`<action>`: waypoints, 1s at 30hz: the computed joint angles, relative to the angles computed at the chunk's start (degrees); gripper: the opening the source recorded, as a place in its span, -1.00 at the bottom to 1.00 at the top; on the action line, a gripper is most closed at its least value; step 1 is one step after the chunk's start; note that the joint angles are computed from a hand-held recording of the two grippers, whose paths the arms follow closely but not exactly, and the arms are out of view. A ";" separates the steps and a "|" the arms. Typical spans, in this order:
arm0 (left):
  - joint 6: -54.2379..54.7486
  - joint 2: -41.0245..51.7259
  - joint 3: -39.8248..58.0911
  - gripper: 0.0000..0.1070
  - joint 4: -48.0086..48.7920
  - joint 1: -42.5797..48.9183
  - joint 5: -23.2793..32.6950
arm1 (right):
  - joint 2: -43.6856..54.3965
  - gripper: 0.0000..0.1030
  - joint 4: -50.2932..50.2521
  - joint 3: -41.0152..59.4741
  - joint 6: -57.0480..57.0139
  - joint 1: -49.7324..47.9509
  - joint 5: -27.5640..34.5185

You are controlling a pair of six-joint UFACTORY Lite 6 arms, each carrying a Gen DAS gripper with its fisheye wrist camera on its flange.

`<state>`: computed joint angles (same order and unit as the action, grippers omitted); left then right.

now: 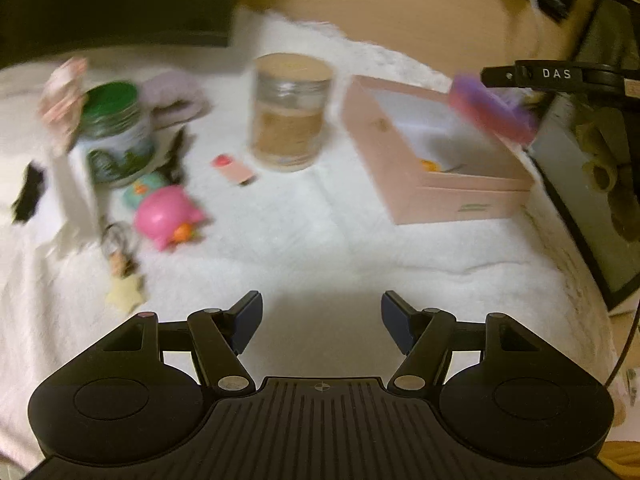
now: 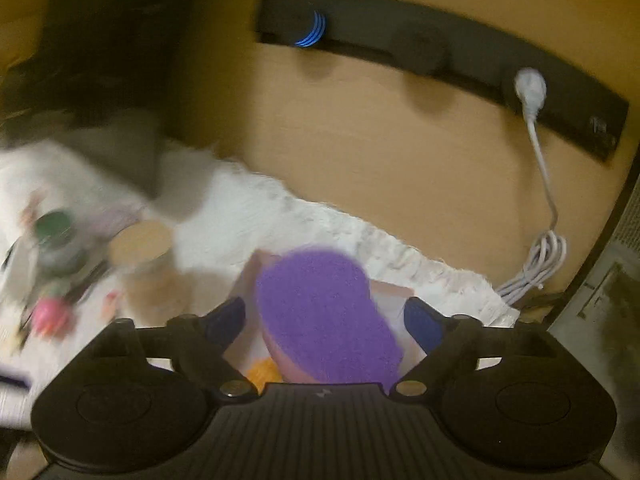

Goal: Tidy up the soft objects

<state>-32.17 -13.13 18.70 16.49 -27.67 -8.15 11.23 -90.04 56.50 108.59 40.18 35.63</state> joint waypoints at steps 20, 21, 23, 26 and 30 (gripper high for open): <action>-12.31 33.97 28.43 0.25 41.01 51.38 -20.35 | 30.50 0.71 14.89 30.40 -10.88 19.94 -7.44; -11.46 35.54 29.89 0.25 40.82 51.46 -19.58 | 32.11 0.71 16.97 33.03 -13.88 20.26 -7.39; -13.94 38.80 33.05 0.26 44.10 53.09 -19.89 | 35.08 0.71 22.66 38.92 -20.71 20.03 -6.80; -19.55 43.01 36.45 0.34 50.84 56.11 -23.53 | 40.11 0.71 35.02 49.91 -34.54 18.43 -4.96; -24.02 45.67 38.85 0.12 55.86 57.34 -26.80 | 52.00 0.71 49.55 73.84 -56.07 15.27 -1.95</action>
